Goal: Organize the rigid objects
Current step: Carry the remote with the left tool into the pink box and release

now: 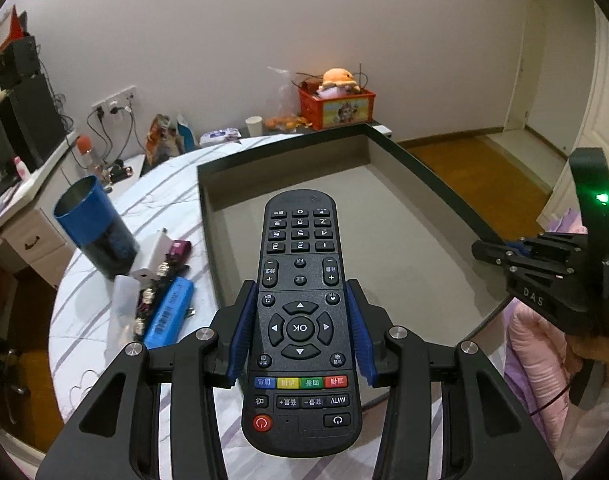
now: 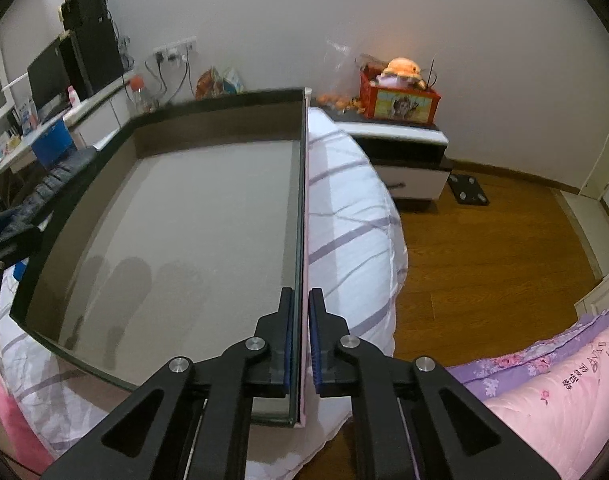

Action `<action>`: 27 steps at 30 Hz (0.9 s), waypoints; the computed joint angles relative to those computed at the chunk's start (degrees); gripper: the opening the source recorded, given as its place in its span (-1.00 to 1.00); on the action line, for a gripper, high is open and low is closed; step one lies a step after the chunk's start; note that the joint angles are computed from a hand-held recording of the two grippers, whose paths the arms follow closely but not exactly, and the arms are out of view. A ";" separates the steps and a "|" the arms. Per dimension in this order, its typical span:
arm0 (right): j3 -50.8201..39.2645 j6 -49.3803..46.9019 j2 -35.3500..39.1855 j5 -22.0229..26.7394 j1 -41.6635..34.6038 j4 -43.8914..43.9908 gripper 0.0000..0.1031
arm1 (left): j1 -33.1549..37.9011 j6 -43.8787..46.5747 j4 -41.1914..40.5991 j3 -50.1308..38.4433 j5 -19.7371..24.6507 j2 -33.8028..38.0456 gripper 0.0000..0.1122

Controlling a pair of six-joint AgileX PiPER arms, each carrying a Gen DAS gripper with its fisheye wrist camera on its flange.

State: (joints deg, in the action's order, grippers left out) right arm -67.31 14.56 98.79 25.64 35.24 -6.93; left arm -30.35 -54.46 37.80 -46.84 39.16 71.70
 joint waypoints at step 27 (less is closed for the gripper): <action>0.79 2.27 -0.18 -0.78 0.66 -2.08 -0.89 | 2.58 7.86 -9.39 -7.76 -2.64 15.34 -0.21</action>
